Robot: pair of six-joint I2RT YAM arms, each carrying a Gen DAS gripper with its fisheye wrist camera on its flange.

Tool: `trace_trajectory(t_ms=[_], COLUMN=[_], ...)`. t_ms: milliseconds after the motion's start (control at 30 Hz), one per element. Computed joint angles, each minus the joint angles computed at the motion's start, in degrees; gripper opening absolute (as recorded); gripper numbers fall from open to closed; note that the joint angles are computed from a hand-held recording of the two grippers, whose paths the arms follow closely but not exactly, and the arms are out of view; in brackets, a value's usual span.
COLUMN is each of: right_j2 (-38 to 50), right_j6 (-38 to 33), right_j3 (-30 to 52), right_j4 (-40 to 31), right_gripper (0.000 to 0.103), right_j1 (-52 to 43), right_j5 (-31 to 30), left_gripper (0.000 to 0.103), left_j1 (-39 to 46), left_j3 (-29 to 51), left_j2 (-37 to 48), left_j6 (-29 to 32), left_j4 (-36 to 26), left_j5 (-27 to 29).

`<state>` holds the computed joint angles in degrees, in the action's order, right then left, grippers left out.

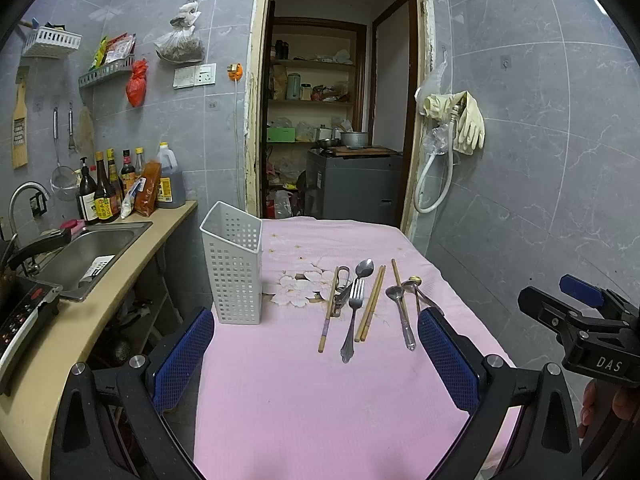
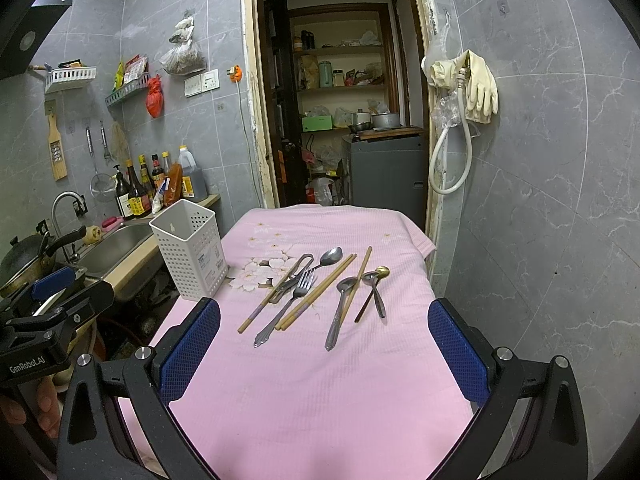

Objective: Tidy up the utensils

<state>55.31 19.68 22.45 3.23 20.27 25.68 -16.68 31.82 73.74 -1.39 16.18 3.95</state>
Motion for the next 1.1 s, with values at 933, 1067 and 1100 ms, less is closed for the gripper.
trace_trajectory(t_ms=[933,1067,1100], right_j2=[1.92,1.47,1.62], right_j6=[0.41,0.59,0.59], right_j3=[0.99,0.77,0.89], right_j4=[0.52,0.14,0.14], right_gripper=[0.102,0.102,0.102], right_j1=[0.47,0.78,0.77], right_j5=[0.44,0.80,0.83], left_gripper=[0.103,0.103,0.103], left_j1=[-0.62,-1.56,-1.56], left_j3=[-0.02,-0.54,-0.54], left_j2=[0.89,2.47,2.49], left_j6=[-0.31,-0.69,-0.71], left_j4=[0.79,2.86,2.91], left_j5=[-0.56,-1.26,-1.25])
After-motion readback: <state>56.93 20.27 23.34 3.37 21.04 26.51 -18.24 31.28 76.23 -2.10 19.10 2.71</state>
